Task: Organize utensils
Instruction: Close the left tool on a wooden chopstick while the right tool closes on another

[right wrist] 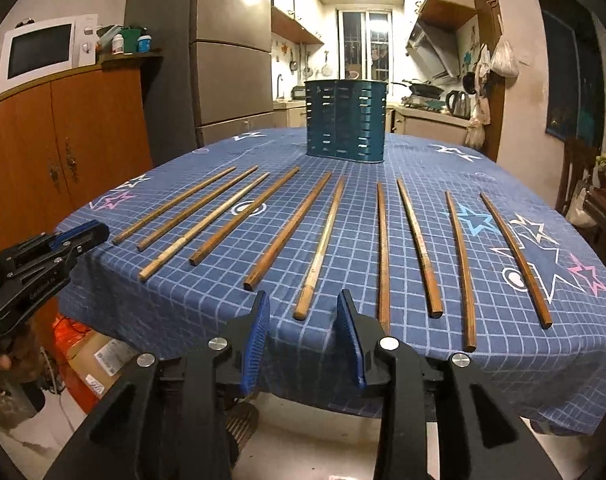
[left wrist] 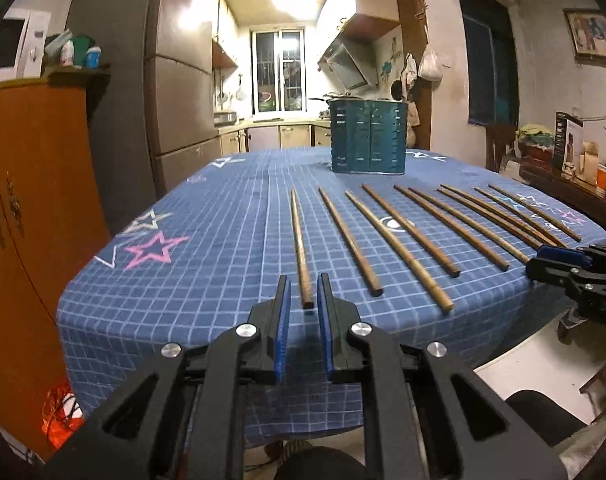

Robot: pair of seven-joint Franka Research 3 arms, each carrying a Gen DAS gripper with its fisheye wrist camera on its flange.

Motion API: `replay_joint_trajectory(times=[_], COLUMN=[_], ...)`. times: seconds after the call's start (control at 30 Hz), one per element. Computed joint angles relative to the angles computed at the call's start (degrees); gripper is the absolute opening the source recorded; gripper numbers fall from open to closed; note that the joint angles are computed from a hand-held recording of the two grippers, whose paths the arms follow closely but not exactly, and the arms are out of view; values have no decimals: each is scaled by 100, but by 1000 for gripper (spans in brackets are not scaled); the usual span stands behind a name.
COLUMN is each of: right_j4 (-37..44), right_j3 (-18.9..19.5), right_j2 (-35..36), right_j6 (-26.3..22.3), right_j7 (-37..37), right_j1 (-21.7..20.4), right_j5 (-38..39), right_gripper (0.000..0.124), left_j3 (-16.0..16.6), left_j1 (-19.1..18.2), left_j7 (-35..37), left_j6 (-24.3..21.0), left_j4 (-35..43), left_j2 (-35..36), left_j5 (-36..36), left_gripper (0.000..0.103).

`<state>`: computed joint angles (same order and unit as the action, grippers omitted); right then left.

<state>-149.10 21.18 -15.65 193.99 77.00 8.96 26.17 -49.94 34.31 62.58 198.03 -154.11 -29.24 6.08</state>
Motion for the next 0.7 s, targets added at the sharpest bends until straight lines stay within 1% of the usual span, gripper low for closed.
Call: replay_joint_trajectory(times=[0.03, 0.07, 0.1, 0.13, 0.17, 0.2, 0.23, 0.3, 0.43, 0.57, 0.6, 0.67, 0.7], right_j4=[10, 36, 80, 126, 155, 189, 205, 233, 206, 215, 223, 230, 226], right_j3=[312, 596, 960, 1422, 1687, 1902, 2034, 2298, 2331, 2262, 2320, 2576, 2601], right_j2=[17, 27, 24, -3, -23, -35, -62, -132, -166, -119, -105, -144, -143], right_j6=[77, 110, 108, 102, 93, 66, 31, -59, -86, -92, -74, -68, -58], right_j7=[-34, -86, -165, -260, -307, -330, -324, -229, 19, 300, 367, 466, 511], right_j1=[-278, -525, -851, -1275, -1525, -1725, -1860, -2151, -2255, -2260, -2324, -2576, -2611], right_j5=[110, 247, 426, 615, 708, 759, 766, 709, 440, 186, 151, 98, 51], right_gripper=[36, 31, 27, 22, 16, 15, 13, 12, 12, 11, 11, 11, 11], left_j3=[-49, -113, -183, -275, -364, -391, -396, -407, -430, -635, -660, -710, -747], left_j1=[60, 119, 173, 249, 326, 356, 359, 380, 410, 588, 619, 671, 704], left_j7=[25, 55, 92, 113, 124, 154, 182, 225, 295, 369, 405, 464, 483], left_j6=[24, 49, 54, 75, 130, 147, 152, 140, 199, 254, 255, 272, 300], left_j4=[20, 31, 57, 85, 84, 97, 112, 137, 136, 173, 197, 227, 225], left_j2=[37, 64, 111, 150, 140, 155, 175, 193, 238, 243, 268, 305, 305], left_j5=[9, 8, 6, -21, -69, -89, -106, -157, -248, -385, -381, -396, -422], left_gripper=[12, 12, 12, 12, 12, 12, 12, 12, 12, 12, 12, 12, 12])
